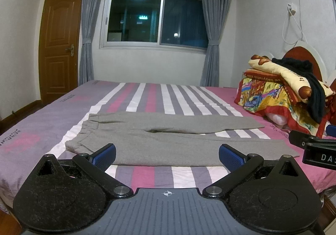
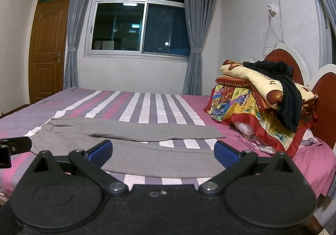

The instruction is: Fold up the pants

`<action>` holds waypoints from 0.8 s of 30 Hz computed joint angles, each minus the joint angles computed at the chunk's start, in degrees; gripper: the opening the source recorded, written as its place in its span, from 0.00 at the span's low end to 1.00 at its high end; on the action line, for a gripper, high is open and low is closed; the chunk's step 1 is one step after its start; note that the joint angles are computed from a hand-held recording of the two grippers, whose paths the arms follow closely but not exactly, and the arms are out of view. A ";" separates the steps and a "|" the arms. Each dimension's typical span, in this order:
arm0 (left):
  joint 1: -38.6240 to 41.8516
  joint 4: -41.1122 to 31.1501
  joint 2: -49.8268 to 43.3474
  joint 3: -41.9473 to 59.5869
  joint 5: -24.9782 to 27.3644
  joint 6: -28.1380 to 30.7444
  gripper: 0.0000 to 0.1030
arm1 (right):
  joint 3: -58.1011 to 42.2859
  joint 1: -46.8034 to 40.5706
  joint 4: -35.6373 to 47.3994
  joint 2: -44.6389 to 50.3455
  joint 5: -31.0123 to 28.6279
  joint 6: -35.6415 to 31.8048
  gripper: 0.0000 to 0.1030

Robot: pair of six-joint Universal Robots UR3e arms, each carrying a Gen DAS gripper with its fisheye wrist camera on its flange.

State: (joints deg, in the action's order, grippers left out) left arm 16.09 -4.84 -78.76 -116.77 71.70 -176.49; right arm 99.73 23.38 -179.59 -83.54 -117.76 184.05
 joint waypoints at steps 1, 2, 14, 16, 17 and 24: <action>-0.22 -0.20 -0.01 0.21 0.25 -0.06 1.00 | 0.00 -0.05 -0.03 0.02 0.04 -0.01 1.00; 0.01 -0.06 0.02 0.01 -0.02 -0.07 1.00 | 0.02 -0.08 0.05 -0.02 0.02 0.00 1.00; 0.20 0.80 -1.04 0.07 0.35 0.00 1.00 | 0.93 0.05 -1.26 0.23 -0.21 0.53 1.00; 0.27 1.14 -2.04 0.65 0.68 -0.35 1.00 | 1.20 -0.43 -1.84 0.35 0.27 0.16 1.00; 0.82 0.91 -2.48 0.94 -0.03 -0.74 1.00 | 1.19 -0.37 -1.84 0.37 0.09 0.27 1.00; 7.30 1.38 -13.16 7.46 -6.93 -3.39 1.00 | 3.77 -7.19 -5.19 0.89 6.40 -0.34 1.00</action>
State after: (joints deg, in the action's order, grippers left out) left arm 23.39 -3.46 -91.93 -109.30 64.78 -179.88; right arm 103.50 16.19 -184.78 -82.64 -111.35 183.71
